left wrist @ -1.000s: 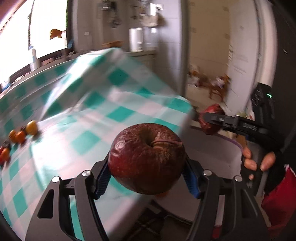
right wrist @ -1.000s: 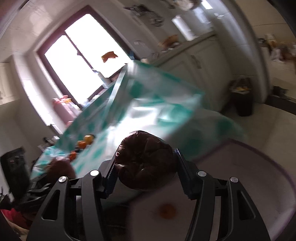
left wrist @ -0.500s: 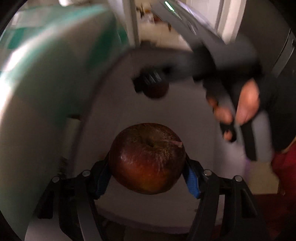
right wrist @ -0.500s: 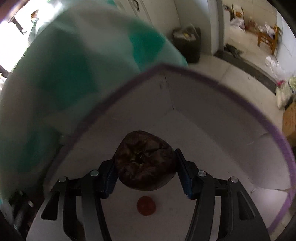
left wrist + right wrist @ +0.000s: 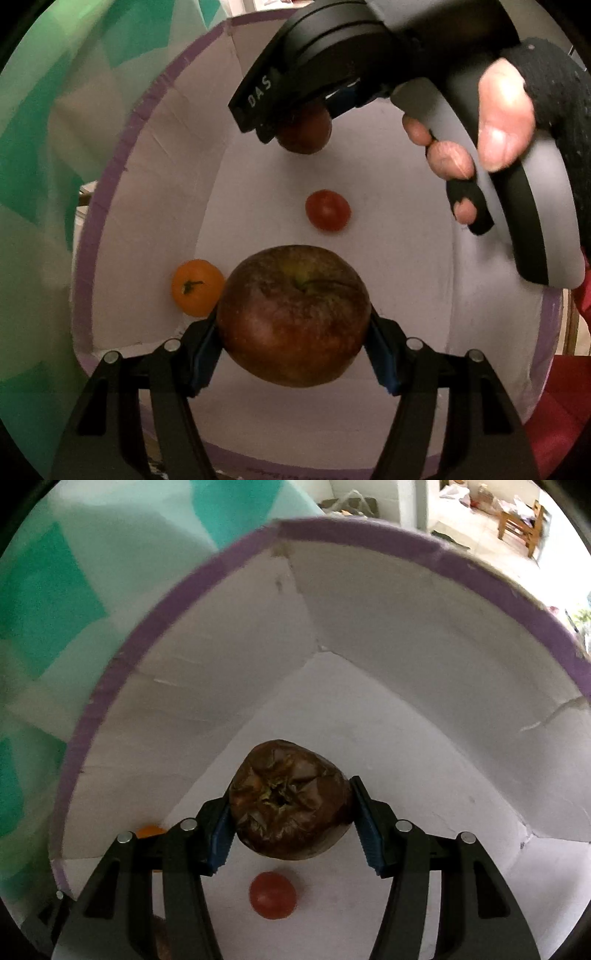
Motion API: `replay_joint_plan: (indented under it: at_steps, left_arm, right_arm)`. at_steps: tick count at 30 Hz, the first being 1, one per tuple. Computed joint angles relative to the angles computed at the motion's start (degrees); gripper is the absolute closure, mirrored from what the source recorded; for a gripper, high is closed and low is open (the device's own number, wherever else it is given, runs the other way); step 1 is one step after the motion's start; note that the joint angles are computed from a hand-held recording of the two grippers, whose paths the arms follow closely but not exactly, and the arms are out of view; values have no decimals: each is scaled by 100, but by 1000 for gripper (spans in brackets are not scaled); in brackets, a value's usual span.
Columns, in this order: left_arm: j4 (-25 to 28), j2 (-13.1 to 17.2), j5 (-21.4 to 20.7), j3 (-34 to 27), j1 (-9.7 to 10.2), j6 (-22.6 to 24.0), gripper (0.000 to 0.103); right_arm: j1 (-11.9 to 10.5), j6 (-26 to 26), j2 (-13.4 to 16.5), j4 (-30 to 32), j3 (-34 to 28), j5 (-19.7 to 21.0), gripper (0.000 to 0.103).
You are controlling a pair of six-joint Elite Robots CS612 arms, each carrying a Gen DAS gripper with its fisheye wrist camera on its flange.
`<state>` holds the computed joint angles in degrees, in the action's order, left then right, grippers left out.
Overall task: Organize fruits
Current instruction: 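Carry the apple and dark red fruit over the white box with both tools, then open both tools to drop the apple and dark red fruit into the box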
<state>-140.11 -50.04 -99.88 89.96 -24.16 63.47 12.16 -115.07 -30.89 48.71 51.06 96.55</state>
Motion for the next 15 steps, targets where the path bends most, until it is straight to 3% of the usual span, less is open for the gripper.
replay_joint_plan:
  at_steps: [5, 6, 7, 8, 12, 15]
  left_arm:
    - [-4, 90, 135, -73, -77, 6, 34]
    - [8, 111, 100, -117, -88, 10, 34]
    - [-14, 117, -18, -154, -64, 16, 29]
    - [-36, 117, -146, -185, -33, 10, 25]
    - [-244, 93, -611, -241, 55, -120, 20]
    - [-687, -4, -1278, -154, 230, -192, 20]
  right_arm:
    - [10, 24, 131, 276, -201, -98, 44]
    - [14, 37, 123, 269, -204, -64, 38]
    - [19, 77, 102, 242, -194, -9, 27]
    - [22, 123, 88, 234, -188, 23, 24]
    - [51, 290, 59, 345, -262, 107, 23]
    - [110, 308, -124, 263, -160, 370, 22]
